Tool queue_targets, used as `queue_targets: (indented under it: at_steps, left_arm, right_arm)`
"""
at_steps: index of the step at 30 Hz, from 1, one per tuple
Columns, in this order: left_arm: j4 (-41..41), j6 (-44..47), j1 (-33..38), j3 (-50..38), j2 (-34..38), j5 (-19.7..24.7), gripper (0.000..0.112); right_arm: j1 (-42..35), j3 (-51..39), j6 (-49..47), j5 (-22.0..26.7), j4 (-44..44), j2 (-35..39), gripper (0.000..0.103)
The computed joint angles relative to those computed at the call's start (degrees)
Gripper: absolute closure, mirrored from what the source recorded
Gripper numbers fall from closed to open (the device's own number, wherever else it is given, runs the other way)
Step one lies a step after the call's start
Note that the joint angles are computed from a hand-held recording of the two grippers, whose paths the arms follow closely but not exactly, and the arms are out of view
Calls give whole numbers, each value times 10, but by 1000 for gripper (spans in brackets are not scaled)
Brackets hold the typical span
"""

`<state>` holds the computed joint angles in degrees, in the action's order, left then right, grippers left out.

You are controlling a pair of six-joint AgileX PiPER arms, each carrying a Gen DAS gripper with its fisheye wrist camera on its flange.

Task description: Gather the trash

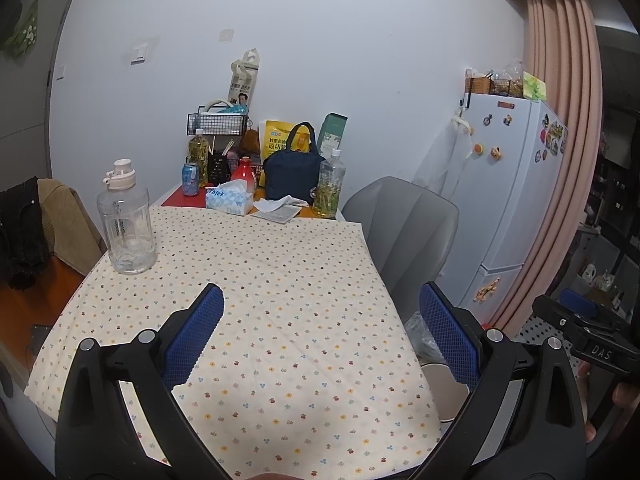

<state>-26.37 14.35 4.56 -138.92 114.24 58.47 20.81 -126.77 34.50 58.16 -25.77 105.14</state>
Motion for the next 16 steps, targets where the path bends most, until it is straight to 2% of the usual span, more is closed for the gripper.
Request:
queue_targets:
  at_steps: [16]
  left_arm:
    - [-13, 17, 4, 19, 1, -4, 15]
  right_arm:
    - [-10, 5, -9, -2, 12, 1, 8]
